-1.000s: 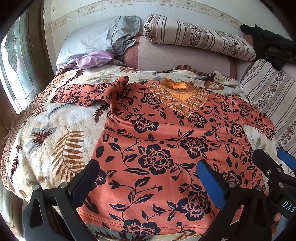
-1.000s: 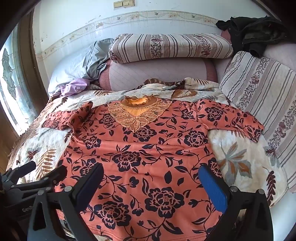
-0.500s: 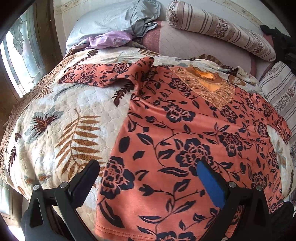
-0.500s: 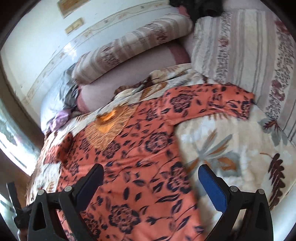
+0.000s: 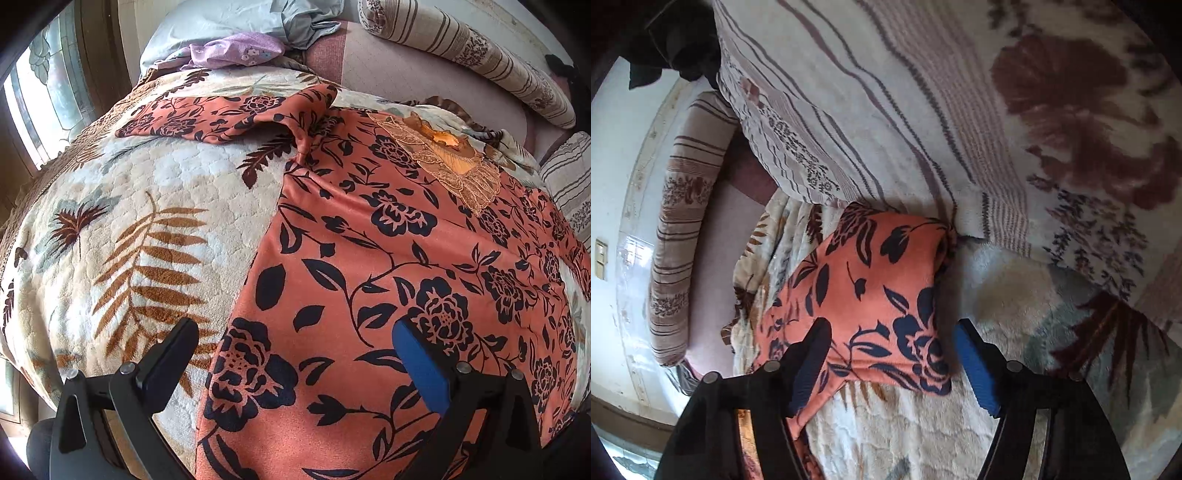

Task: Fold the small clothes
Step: 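Grasp the sleeve nearest the right tool and lift it, then fold the held sleeve across the shirt body with the right tool, release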

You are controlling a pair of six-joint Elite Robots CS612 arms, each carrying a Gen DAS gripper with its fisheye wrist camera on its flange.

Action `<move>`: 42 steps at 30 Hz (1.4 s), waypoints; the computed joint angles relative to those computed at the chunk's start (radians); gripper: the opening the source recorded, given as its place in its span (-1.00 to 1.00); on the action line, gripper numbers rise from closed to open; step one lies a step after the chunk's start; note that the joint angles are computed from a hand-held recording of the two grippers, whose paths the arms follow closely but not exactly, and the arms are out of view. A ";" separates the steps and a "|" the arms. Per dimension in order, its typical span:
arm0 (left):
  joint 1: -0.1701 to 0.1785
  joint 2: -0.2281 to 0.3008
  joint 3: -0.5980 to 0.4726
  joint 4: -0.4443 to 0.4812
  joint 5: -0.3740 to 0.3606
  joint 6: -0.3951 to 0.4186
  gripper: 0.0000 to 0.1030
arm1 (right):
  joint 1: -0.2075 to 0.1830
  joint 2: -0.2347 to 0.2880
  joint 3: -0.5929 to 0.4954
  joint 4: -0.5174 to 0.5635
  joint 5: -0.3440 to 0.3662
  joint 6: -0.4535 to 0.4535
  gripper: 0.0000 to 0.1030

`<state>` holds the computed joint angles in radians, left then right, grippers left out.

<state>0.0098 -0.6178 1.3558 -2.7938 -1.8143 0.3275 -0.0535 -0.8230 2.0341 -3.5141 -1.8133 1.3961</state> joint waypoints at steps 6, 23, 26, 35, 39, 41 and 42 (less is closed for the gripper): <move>0.012 0.014 -0.018 -0.001 -0.038 -0.004 1.00 | 0.010 0.011 -0.017 -0.056 0.014 -0.004 -0.86; 0.072 0.075 -0.113 0.011 -0.159 -0.145 1.00 | 0.220 0.251 -0.730 -0.397 0.254 -0.165 -0.80; 0.074 0.078 -0.117 0.008 -0.165 -0.151 1.00 | 0.248 0.384 -0.891 -0.256 0.344 -0.036 -0.66; 0.080 0.078 -0.119 -0.021 -0.189 -0.169 1.00 | 0.263 0.514 -0.966 -0.005 0.575 0.019 0.86; 0.074 0.063 -0.115 0.006 -0.242 -0.152 1.00 | 0.247 0.394 -0.761 -0.095 0.543 -0.122 0.86; 0.069 0.051 -0.105 0.001 -0.263 -0.125 1.00 | 0.228 0.357 -0.685 -0.135 0.517 -0.116 0.87; 0.064 0.045 -0.099 -0.004 -0.269 -0.106 1.00 | 0.213 0.346 -0.657 -0.162 0.514 -0.113 0.87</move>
<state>0.0741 -0.5724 1.2564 -2.7978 -2.0831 0.2220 0.1595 -0.4768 1.3768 -3.6764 -1.2998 1.2828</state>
